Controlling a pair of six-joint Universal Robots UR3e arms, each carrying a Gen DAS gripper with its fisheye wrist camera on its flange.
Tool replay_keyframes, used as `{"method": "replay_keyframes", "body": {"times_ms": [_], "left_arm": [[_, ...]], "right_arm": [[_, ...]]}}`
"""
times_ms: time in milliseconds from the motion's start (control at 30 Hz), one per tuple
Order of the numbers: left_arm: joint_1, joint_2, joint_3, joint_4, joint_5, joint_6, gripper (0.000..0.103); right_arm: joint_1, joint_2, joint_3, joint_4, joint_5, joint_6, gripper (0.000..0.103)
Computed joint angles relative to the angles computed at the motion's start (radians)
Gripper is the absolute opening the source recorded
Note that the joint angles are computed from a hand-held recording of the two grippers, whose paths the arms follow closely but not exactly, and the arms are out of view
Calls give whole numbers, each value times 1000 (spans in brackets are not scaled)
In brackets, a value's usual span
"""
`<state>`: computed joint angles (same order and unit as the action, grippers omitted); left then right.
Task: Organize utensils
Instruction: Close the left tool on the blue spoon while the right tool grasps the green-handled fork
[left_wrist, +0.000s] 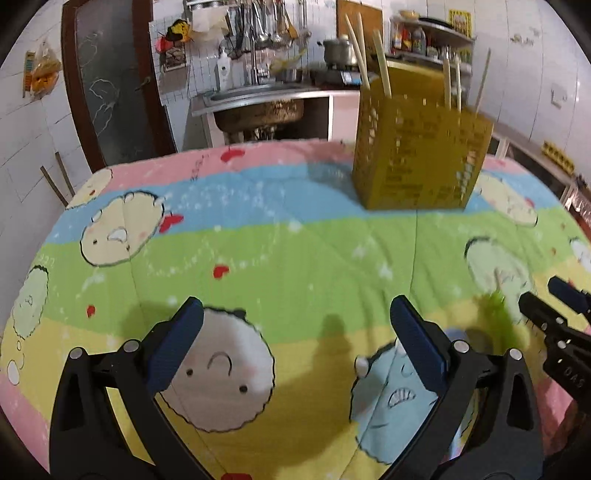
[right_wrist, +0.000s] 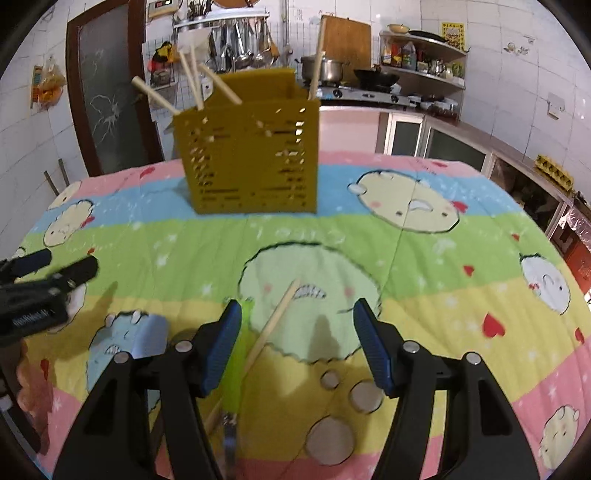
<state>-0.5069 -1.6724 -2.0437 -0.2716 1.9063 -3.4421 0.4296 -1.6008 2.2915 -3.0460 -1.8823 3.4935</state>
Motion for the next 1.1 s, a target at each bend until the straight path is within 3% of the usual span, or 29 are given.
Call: {"method": "replay_keyframes", "body": {"times_ms": [233,300,433,500,1100], "left_arm": [[-14,-21,10,-49,21,-8,98],[-19,-19,10,-53,22,-9,98],[-27,-18,22,-72,6,-24,98],[-32,-23,30,-82,2,-28,98],[-128,-99,121,-117,-90,-61,98]], "right_arm": [[42,77,-79,101,-15,39,61],[42,91,-97,121,-4,44,46],[32,121,-137,151,21,41,32],[27,130,-149,151,30,34,20],[-210,-143,118,74,195,-91,15]]}}
